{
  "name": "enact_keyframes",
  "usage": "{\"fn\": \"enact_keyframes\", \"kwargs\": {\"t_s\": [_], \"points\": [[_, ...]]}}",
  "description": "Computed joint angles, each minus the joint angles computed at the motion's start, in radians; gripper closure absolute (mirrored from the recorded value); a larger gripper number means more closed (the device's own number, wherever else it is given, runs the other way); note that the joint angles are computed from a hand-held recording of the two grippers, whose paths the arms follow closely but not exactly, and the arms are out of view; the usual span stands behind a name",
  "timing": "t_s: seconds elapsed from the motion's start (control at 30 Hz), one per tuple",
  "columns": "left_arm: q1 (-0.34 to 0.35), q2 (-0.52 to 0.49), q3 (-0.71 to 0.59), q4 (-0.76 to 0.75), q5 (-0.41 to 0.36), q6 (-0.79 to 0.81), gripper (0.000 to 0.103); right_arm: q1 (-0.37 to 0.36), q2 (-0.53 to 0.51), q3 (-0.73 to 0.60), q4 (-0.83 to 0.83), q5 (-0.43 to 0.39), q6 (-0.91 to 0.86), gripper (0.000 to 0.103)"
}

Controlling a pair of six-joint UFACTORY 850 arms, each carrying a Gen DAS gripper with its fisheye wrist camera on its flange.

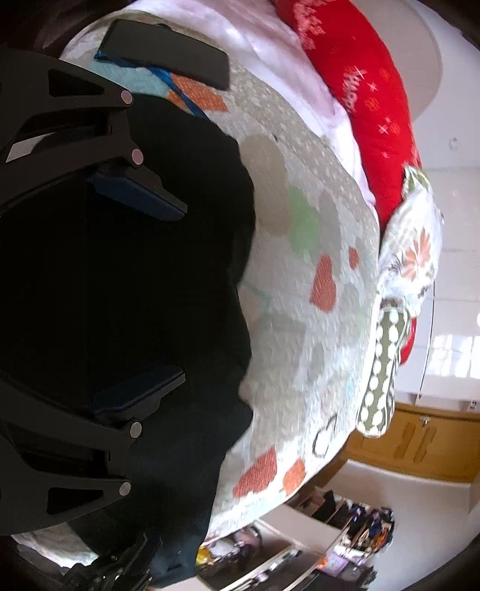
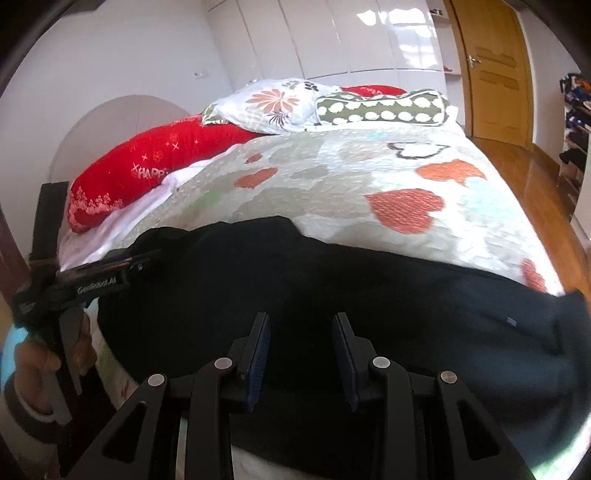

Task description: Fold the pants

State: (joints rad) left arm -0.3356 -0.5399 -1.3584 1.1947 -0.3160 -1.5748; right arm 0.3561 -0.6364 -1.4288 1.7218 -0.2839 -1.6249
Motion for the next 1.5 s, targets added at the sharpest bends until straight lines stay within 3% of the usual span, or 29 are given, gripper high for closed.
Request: {"fn": "enact_keyframes", "kwargs": {"t_s": [0.13,0.27,0.5,0.57,0.67,0.93,1.13,1.23,1.27,1.33,1.4,1.5], "points": [[-0.021,-0.018,-0.037,-0.121,0.049,0.132,0.022,-0.039,0.072,0.101,0.107,-0.011,-0.104,0.062],[-0.040,-0.048,-0.089,-0.375,0.108,0.405,0.022,-0.087,0.135,0.193,0.134,-0.029,-0.109,0.061],[-0.108,-0.135,-0.225,-0.641,0.086,0.740,0.022,-0.164,0.218,0.319,0.294,-0.006,-0.177,0.061],[-0.124,-0.172,-0.280,-0.770,0.067,0.883,0.022,-0.182,0.219,0.330,0.290,-0.012,-0.148,0.061],[-0.144,-0.220,-0.348,-0.835,0.039,0.972,0.022,-0.197,0.205,0.328,0.277,-0.036,-0.103,0.059],[-0.168,-0.357,-0.541,-0.783,-0.097,0.966,0.022,-0.199,0.128,0.253,0.325,-0.077,-0.091,0.053],[-0.166,-0.402,-0.603,-0.710,-0.121,0.897,0.022,-0.195,0.043,0.163,0.386,-0.091,-0.107,0.043],[-0.170,-0.424,-0.629,-0.669,-0.136,0.862,0.022,-0.193,0.021,0.134,0.398,-0.084,-0.114,0.042],[-0.171,-0.426,-0.629,-0.655,-0.134,0.850,0.022,-0.195,0.023,0.140,0.428,-0.099,-0.141,0.043],[-0.170,-0.420,-0.622,-0.663,-0.129,0.857,0.022,-0.205,0.028,0.150,0.437,-0.148,-0.145,0.067],[-0.159,-0.397,-0.597,-0.711,-0.113,0.891,0.022,-0.205,0.049,0.166,0.448,-0.168,-0.167,0.072],[-0.138,-0.324,-0.506,-0.670,-0.054,0.799,0.022,-0.189,0.095,0.181,0.467,-0.193,-0.229,0.074]]}}
